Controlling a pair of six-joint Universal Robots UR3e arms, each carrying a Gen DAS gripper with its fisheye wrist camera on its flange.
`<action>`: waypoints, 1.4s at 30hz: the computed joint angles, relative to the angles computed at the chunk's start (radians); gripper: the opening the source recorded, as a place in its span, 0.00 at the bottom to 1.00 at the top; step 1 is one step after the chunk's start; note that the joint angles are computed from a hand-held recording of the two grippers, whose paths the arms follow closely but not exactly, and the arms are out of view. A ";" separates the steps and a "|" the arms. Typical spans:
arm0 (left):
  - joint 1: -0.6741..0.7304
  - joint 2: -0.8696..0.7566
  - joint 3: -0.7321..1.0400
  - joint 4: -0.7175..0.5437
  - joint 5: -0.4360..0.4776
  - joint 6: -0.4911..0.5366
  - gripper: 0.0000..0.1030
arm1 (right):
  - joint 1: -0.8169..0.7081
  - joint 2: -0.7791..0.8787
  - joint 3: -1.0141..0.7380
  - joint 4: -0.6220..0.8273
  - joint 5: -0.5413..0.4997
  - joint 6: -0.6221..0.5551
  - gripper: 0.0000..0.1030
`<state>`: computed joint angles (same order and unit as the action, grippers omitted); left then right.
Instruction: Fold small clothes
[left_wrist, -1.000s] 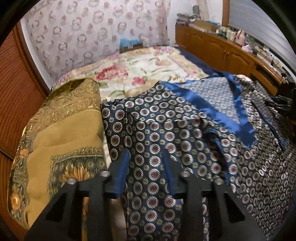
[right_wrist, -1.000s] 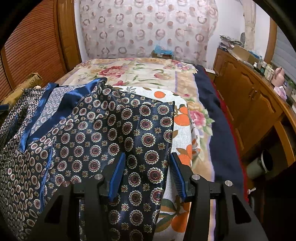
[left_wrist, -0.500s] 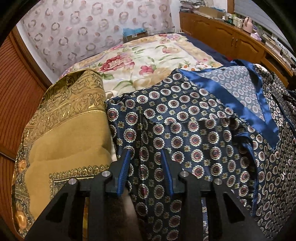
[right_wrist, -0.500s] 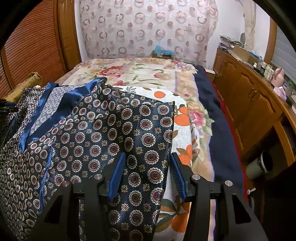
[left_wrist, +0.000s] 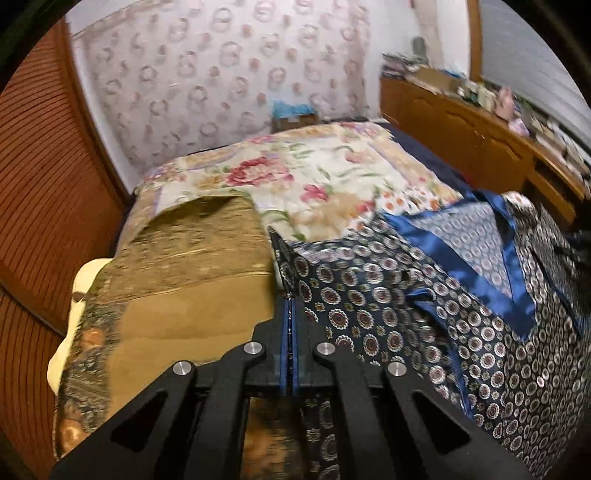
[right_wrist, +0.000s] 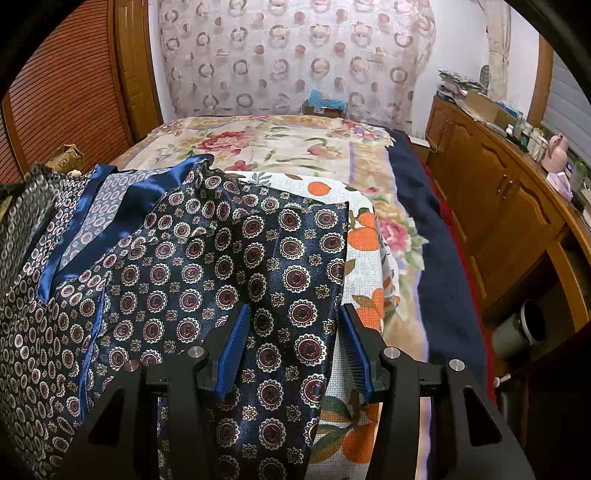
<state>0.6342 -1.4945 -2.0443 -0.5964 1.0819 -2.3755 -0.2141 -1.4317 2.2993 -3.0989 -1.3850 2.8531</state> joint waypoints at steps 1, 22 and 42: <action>0.012 -0.001 -0.003 0.002 -0.003 0.002 0.02 | 0.001 0.001 0.000 -0.001 -0.001 0.001 0.50; 0.074 0.041 -0.066 -0.086 -0.122 0.072 0.02 | -0.060 0.092 -0.243 0.243 0.091 -0.005 0.31; 0.755 0.740 -0.080 -1.475 -0.393 1.015 0.02 | -0.045 -0.602 0.264 0.090 0.129 0.026 0.01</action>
